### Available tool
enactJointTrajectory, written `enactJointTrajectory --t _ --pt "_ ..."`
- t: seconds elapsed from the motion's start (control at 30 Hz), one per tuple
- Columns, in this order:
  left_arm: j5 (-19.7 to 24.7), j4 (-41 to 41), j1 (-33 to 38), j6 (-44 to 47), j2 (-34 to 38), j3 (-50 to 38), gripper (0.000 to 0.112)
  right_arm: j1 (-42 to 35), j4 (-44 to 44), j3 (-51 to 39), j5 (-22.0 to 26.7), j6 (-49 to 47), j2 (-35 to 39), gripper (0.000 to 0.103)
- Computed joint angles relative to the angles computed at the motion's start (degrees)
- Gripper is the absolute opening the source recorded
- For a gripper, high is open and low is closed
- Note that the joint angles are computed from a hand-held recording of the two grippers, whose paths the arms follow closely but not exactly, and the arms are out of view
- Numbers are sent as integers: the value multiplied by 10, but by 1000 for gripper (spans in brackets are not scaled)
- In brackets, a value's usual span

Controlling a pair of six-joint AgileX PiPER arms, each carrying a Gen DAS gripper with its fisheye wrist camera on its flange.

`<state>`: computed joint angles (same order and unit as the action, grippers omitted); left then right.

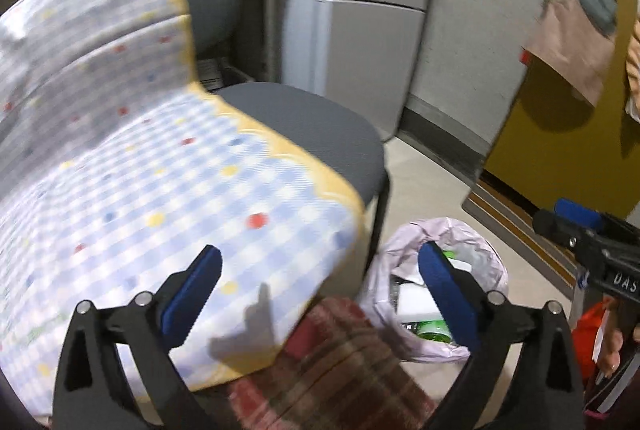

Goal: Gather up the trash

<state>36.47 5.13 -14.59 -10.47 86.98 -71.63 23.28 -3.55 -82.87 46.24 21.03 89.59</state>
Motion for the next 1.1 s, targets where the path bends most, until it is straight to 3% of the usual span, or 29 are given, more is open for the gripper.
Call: enactJointTrajectory --t 0.03,0.1,0.33,0.5,1.1 --pt "10 10 4 -10 -14 6 96 5 4 -9 10 -7 1 83" --pt "34 34 9 -30 -33 8 96 24 -7 -30 27 -9 0 87" --pt "112 80 20 -72 -106 25 96 62 -28 -87 85 -27 -2 90" --pt "161 100 18 -90 -147 41 96 71 -36 -98 95 -26 -8 91" --pt "179 113 30 -103 -161 33 96 72 -42 -99 95 -12 -8 91"
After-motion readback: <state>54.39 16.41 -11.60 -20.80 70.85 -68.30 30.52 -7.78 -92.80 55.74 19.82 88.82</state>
